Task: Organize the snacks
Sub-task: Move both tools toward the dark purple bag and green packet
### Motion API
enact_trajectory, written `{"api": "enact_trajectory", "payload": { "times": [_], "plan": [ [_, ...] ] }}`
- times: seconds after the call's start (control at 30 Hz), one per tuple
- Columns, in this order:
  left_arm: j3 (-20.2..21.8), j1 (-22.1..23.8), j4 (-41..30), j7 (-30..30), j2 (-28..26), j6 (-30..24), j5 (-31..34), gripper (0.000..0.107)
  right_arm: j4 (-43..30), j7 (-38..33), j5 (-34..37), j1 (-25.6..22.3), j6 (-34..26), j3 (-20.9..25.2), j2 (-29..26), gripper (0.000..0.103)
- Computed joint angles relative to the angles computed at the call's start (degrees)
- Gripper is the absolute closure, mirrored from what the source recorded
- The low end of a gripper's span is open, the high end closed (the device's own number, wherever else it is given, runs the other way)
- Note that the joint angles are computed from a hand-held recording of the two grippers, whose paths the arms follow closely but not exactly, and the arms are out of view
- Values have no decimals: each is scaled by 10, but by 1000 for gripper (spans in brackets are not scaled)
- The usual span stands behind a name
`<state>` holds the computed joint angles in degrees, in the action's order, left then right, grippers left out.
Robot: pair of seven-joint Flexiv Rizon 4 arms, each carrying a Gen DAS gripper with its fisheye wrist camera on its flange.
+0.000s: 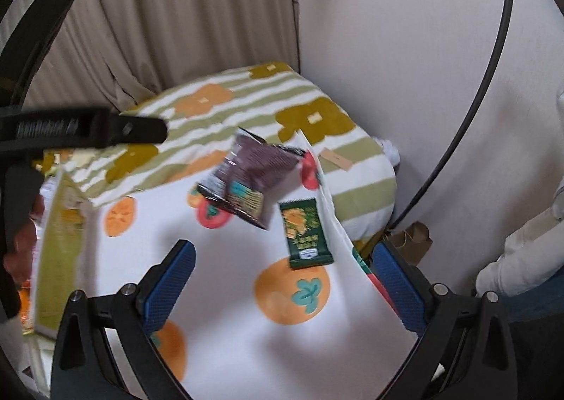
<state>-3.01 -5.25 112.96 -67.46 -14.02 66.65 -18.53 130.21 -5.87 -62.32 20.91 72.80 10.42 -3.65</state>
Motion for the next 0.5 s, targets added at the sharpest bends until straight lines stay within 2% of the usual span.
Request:
{"api": "enact_trajectory", "payload": {
  "times": [0.17, 0.33, 0.5],
  "plan": [
    [6, -16, -89, -31, -94, -53, 52, 4, -10, 34, -57, -4, 11, -26, -52, 3],
    [15, -29, -153, -61, -159, -94, 87, 4, -24, 14, -50, 7, 24, -40, -95, 3],
    [29, -40, -201, -87, -200, -112, 121, 4, -49, 35, -108, 29, -18, -58, -118, 3]
  ]
}}
